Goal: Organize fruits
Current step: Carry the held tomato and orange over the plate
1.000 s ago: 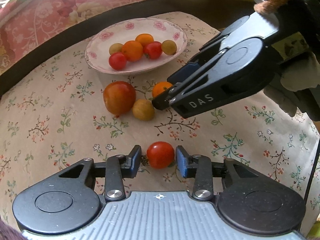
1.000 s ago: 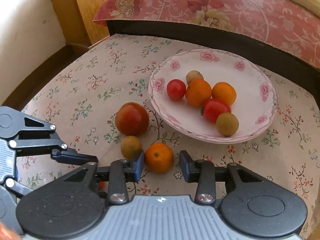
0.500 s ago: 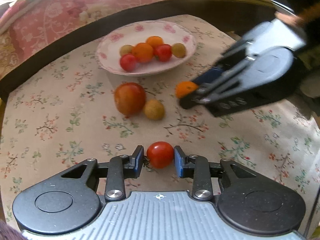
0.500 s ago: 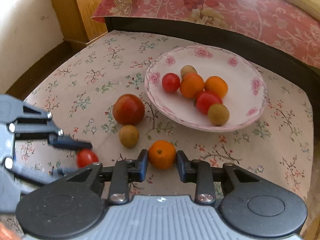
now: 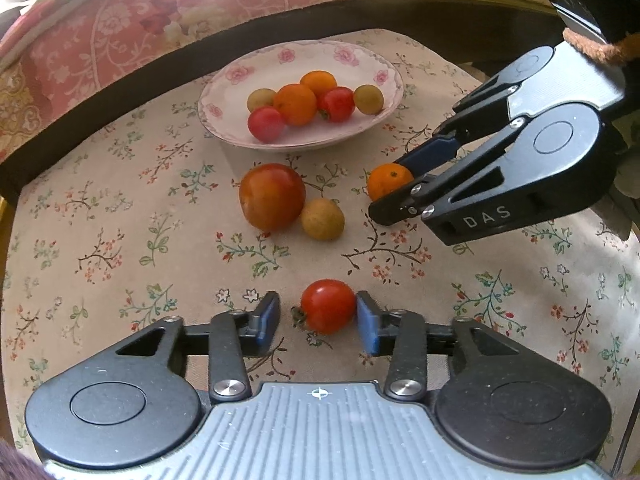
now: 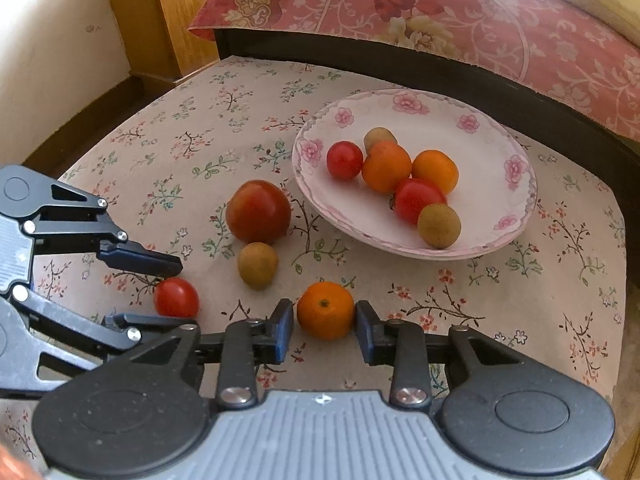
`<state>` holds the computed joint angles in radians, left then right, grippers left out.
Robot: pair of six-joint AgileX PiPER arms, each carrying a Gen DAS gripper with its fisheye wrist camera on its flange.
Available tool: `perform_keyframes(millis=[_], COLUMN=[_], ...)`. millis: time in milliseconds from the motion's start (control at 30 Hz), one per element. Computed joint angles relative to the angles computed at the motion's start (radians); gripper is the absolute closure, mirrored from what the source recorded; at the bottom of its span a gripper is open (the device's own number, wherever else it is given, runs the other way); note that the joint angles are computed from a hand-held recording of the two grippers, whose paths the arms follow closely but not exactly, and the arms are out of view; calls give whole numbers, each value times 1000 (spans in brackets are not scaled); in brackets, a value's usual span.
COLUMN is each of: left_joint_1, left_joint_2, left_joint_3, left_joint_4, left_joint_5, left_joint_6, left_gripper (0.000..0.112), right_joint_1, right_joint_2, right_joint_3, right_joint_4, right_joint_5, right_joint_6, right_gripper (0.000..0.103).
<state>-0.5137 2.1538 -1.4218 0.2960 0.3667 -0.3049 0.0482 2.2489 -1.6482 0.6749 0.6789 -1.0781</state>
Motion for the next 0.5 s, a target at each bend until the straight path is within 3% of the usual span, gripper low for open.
perform_keyframes(millis=[133, 200, 500], left_joint_1=[1, 3, -3], left_joint_2=[4, 3, 19], left_joint_3=[-7, -8, -58], left_joint_4=[-37, -90, -52], left_joint_5=[6, 4, 38], left_joint_6=[26, 66, 10], left_gripper=[62, 75, 77], right_joint_1=[-5, -4, -4], right_joint_2=[0, -3, -30], right_joint_3=[5, 7, 36], right_joint_4=[19, 10, 16], right_joint_5=[2, 0, -25], right_joint_6=[-9, 13, 9], right_gripper=[66, 66, 70])
